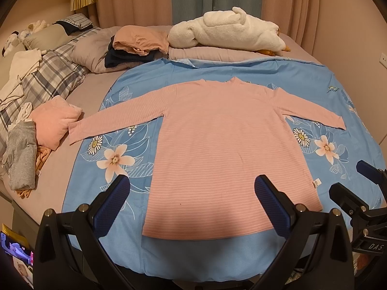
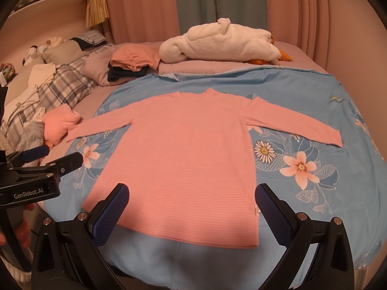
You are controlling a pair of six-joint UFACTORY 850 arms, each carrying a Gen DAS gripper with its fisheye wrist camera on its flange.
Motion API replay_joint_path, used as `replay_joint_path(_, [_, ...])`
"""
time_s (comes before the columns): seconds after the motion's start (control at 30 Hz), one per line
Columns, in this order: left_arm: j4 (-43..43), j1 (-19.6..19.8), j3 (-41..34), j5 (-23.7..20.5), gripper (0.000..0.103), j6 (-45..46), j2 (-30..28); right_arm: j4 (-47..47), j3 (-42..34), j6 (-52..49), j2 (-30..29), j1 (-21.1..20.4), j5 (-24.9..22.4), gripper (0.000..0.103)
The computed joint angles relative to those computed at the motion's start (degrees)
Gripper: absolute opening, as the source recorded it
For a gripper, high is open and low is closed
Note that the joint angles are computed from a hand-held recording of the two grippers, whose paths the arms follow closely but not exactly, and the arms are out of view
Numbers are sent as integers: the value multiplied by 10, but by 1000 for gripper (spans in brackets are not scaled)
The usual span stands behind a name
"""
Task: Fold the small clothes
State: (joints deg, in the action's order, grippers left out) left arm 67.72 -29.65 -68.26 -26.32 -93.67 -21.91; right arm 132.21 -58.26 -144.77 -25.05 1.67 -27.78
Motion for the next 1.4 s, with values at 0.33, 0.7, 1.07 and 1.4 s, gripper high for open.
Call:
replay_joint_path(0.33, [-3,2,-4,3,103,3,-8,-2,1,5,1,1,1,103])
replay_joint_path(0.7, [-113,31,-31,60,103,99,-64,-148,-52,173,-62,-22,-24,103])
replay_joint_path(1.07, [-190,60,-71,127,103,171,-114,-213,-152,351,-158,-83,-54,103])
replay_joint_path(1.4, [-392,69,-197,105,103,399,-207,-203,-280,458,-242,-129,-17,103])
